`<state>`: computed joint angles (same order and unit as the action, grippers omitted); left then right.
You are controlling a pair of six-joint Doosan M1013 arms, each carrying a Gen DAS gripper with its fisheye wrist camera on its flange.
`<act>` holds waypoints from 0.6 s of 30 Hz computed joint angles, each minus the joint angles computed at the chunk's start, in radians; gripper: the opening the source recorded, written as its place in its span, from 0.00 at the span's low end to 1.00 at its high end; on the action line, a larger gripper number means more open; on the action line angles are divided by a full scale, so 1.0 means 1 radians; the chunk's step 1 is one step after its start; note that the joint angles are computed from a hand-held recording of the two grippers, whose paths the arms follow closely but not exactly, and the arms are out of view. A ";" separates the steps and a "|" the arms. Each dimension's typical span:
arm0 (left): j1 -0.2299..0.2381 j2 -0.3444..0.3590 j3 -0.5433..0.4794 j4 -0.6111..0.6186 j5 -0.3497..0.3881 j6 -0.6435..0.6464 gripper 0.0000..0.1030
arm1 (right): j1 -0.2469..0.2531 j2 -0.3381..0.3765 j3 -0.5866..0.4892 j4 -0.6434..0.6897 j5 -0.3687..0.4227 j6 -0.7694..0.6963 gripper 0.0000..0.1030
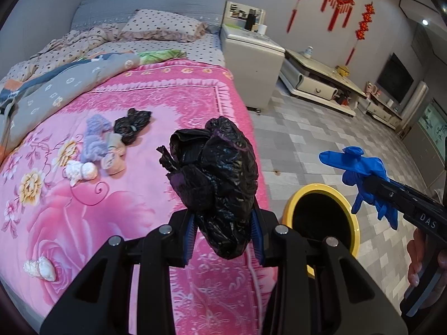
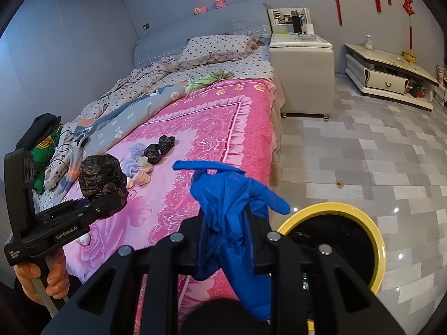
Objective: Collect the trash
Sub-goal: 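Carry the black bag and blue glove with both tools over the yellow-rimmed bin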
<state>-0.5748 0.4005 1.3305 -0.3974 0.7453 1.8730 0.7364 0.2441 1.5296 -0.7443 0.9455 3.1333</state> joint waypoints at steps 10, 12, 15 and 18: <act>-0.068 0.017 -0.030 -0.017 0.051 0.037 0.30 | 0.007 -0.073 0.093 -0.038 0.072 0.119 0.20; -0.081 0.026 -0.040 -0.016 0.061 0.041 0.30 | 0.006 -0.084 0.108 -0.043 0.082 0.138 0.20; -0.099 0.036 -0.050 -0.016 0.077 0.046 0.30 | 0.004 -0.101 0.132 -0.046 0.091 0.164 0.20; -0.116 0.047 -0.056 -0.016 0.085 0.053 0.30 | -0.001 -0.116 0.158 -0.042 0.090 0.187 0.20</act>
<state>-0.6911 0.4474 1.2745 -0.4130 0.8304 1.9256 0.7354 0.1282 1.6872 -0.7863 1.0355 3.3205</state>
